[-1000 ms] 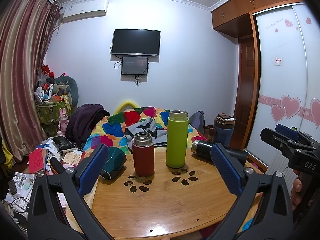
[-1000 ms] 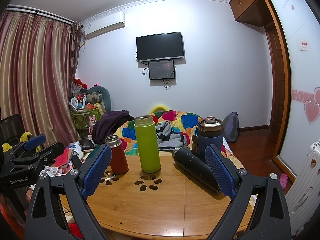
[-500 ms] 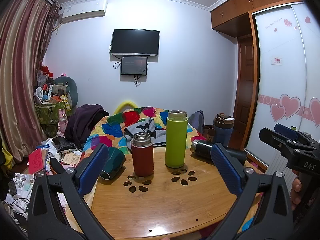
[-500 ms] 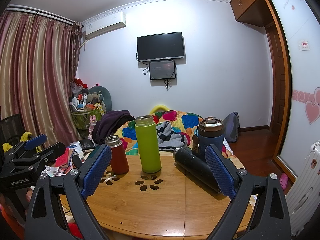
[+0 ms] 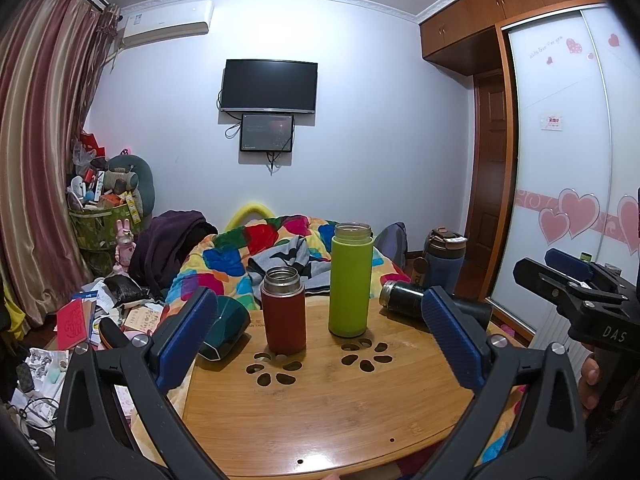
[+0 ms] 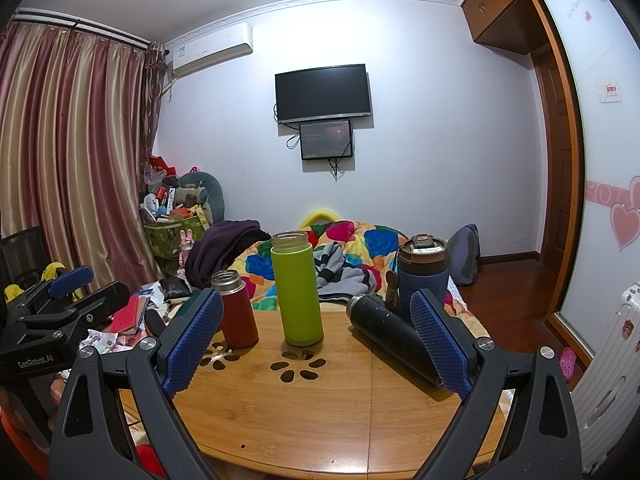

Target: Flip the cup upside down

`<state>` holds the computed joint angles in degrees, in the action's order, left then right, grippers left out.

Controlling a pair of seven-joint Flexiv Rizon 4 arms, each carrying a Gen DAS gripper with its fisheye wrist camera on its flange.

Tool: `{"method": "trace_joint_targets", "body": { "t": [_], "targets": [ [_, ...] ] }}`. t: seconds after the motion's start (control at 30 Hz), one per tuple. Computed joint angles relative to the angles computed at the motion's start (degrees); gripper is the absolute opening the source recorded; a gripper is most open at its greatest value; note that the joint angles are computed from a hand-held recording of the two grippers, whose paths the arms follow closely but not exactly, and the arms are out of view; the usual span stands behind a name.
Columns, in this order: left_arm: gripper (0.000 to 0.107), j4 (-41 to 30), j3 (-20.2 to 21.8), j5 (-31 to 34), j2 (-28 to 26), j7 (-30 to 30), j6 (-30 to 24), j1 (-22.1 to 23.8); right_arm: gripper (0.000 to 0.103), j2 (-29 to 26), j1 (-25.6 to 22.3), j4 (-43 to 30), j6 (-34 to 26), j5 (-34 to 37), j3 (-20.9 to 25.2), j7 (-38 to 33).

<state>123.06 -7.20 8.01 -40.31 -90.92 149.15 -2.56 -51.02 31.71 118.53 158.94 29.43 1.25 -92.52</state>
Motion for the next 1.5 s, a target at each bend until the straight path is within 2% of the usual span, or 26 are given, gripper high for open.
{"method": "trace_joint_targets", "body": {
  "t": [0.83,0.9,1.07,1.17,1.3,1.37,1.4,1.5],
  "targets": [
    [0.103,0.06,-0.05,0.17,0.51,-0.01,-1.44,0.11,0.094,-1.86,0.57,-1.91,-0.48,0.69,0.28,0.16],
    [0.103,-0.65,-0.83,1.76,0.37,-0.55,-3.25,1.05,0.094,-1.79,0.34,-1.72,-0.62,0.48,0.26,0.42],
    [0.103,-4.65,-6.86,13.28,-0.81,-5.82,-12.24,8.1,0.094,-2.63,-1.14,-1.81,-1.85,-0.61,0.04,2.02],
    [0.103,-6.98,-8.47,14.73,-2.22,-6.42,-16.05,8.85,0.094,-3.0,-2.1,-1.45,-2.31,-1.3,-0.16,3.16],
    [0.103,-11.41,-13.63,18.2,-5.5,-7.37,-22.72,12.01,0.094,-3.86,-3.74,-1.22,-3.18,-2.67,-0.45,5.15],
    [0.103,-13.82,-13.86,16.05,-6.79,-5.84,-26.09,10.64,0.094,-4.49,-4.54,-1.38,-3.77,-3.64,-0.6,6.25],
    [0.103,-14.66,-12.69,14.14,-7.33,-4.64,-26.06,8.89,0.094,-4.86,-5.1,-1.47,-3.99,-4.4,-0.71,6.86],
    [0.103,-18.77,-5.96,4.88,-8.89,0.38,-26.53,0.29,0.094,-5.76,-5.91,-1.76,-4.95,-5.32,-1.2,8.08]
  ]
}}
